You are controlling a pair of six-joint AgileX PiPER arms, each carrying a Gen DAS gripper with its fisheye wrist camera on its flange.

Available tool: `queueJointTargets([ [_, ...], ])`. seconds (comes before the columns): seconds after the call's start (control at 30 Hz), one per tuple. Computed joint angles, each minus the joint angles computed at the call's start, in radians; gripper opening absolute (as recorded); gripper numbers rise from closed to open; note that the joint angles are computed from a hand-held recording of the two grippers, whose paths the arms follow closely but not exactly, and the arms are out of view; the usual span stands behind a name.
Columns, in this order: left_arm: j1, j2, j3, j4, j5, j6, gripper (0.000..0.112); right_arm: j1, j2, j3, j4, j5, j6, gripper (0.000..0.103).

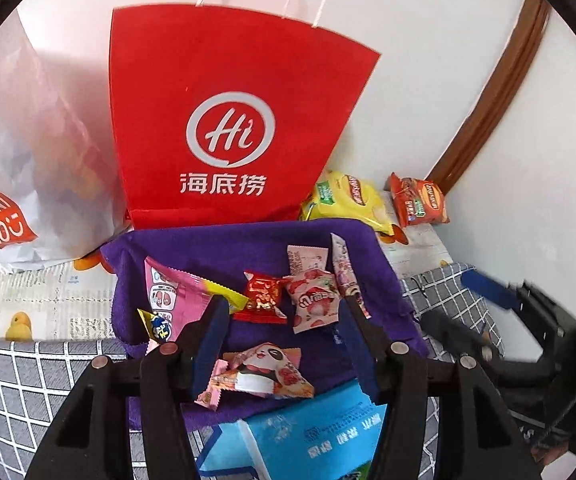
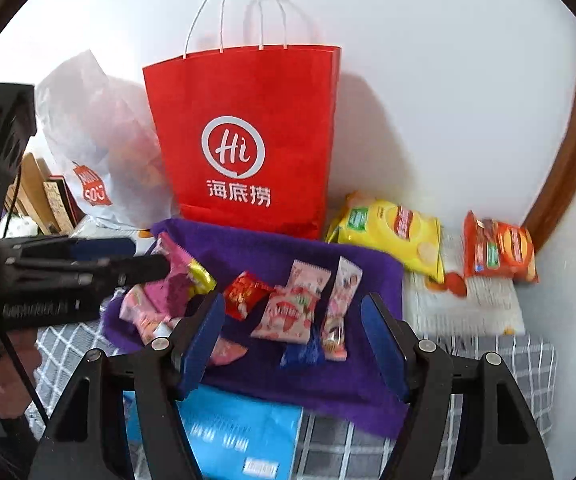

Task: Organize snacks
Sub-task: 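Move both tools back from the towel toward the remaining snacks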

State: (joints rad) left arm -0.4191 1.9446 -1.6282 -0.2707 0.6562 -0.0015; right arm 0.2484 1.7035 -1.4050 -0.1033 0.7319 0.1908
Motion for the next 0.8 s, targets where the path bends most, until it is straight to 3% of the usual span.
queueJointTargets([
  [0.13,-0.025,-0.052,0.040,0.041,-0.016,-0.033,0.055,-0.028,-0.103,0.121,0.068,0.002,0.004,0.066],
  [0.3,-0.075,-0.152,0.148,0.134,-0.053,-0.116,0.055,-0.013,-0.222,0.273,0.050,0.004,0.067,0.061],
  [0.8,-0.164,-0.453,0.552,0.358,-0.147,-0.339,0.058,0.100,-0.443,0.600,0.116,-0.078,0.179,0.062],
])
